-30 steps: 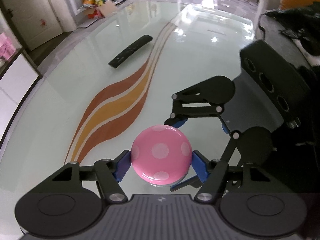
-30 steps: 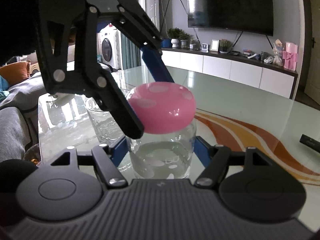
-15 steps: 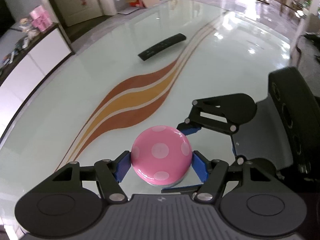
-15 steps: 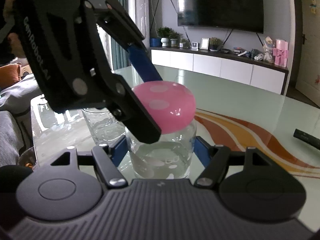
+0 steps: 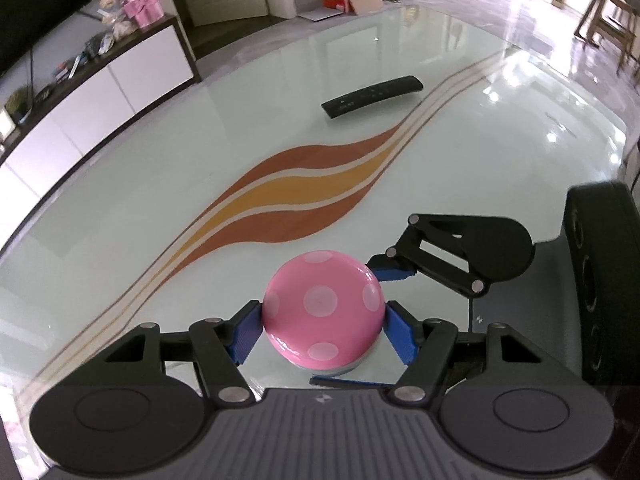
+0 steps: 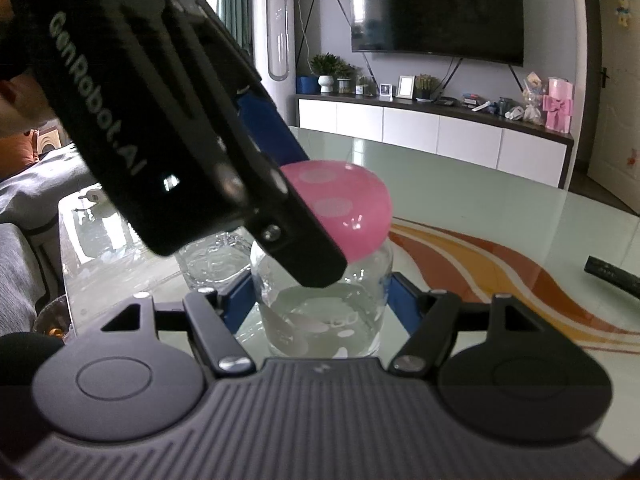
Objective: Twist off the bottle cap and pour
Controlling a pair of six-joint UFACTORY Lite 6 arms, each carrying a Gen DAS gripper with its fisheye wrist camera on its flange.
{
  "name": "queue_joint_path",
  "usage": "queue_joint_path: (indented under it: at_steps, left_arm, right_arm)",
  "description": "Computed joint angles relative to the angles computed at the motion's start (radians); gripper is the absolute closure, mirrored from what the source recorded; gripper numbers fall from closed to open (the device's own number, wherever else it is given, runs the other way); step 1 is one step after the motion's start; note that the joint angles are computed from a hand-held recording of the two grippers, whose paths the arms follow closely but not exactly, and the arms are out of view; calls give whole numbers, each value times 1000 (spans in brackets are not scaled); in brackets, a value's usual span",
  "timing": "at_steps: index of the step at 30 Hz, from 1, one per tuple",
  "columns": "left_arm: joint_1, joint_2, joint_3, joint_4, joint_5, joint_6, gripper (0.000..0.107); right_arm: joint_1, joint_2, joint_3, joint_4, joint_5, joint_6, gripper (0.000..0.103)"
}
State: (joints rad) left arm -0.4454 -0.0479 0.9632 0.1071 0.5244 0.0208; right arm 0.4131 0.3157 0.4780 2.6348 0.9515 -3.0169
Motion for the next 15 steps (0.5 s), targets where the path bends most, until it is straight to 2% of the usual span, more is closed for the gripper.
queue_joint_path:
  at_steps: [3,9,11,15]
  left_arm:
    - [6,1,4,-20,5,2,37]
    - [-7,-25,-35,24,-20,-33,25]
    - [3,-37,-51,-5,-34,13,24]
    - [30,-79,-93,-127,-61,221,23]
  right_arm:
    - [1,-3,-2,0,-1,0,32]
    - [-12,-3,-1,-19,-1,3,31]
    - [-14,-4,-2,-20,2,-4,31]
    - [-16,-4,-5,-20,9,-17,29]
